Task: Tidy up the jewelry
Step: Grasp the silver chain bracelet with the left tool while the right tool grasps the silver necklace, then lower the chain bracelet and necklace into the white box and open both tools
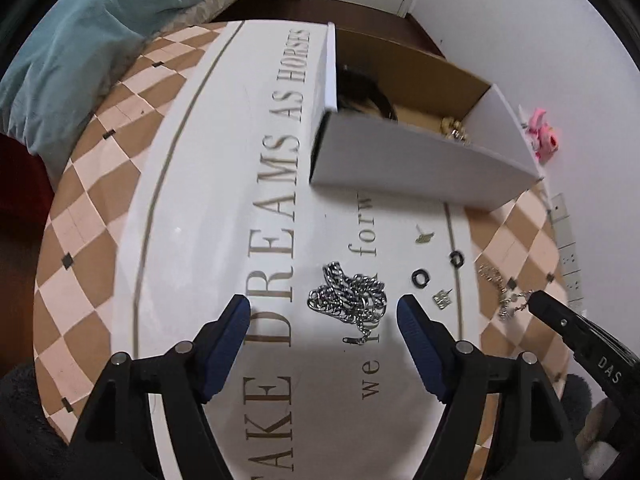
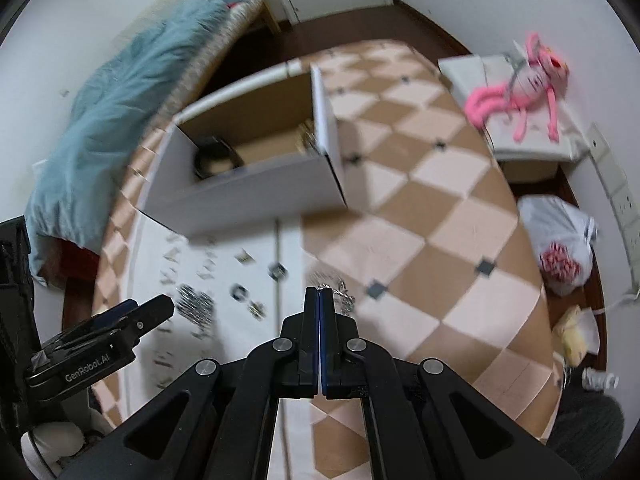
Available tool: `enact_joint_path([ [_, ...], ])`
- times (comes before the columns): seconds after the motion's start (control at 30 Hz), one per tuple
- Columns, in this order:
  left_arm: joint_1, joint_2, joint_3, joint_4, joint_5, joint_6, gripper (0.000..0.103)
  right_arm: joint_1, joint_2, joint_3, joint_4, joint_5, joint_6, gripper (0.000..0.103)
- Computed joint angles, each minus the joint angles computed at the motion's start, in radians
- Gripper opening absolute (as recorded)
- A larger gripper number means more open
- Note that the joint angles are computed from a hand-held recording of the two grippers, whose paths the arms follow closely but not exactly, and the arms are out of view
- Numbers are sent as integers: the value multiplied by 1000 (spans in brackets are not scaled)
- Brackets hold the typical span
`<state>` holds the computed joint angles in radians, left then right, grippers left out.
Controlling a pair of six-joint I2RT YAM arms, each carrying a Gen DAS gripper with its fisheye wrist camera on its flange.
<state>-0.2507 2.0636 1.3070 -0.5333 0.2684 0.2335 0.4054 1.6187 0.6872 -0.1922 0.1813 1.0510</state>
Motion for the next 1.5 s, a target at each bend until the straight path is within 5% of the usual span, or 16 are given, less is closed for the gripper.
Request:
enact_joint_path([
  [0.2, -61, -4, -59, 102, -93, 17, 72, -11, 24, -58, 58, -17, 34, 0],
  [0.23, -66, -6, -67, 116, -94, 24, 64, -14, 25, -60, 57, -18, 34, 0],
  [0.27, -73, -16, -85, 145, -98, 34, 41, -15, 27, -61, 60, -19, 34, 0],
  [0.33, -80, -25, -95, 161, -85, 60, 16, -17, 31, -58, 59, -20, 33, 0],
  [0.37, -80, -20, -86, 149, -66, 61, 14, -18, 31, -57, 59, -21, 32, 0],
  [0.87, 22, -162, 11, -43, 198, 29, 13, -9, -179, 63, -103, 21, -58, 0],
  [1.13, 23, -111, 279, -183, 300, 0, 13, -70, -213, 279, -226, 10, -217, 0],
  [1.5, -44, 288, 851, -444, 226, -15, 14, -268, 103, 598, -307, -175, -406, 0],
])
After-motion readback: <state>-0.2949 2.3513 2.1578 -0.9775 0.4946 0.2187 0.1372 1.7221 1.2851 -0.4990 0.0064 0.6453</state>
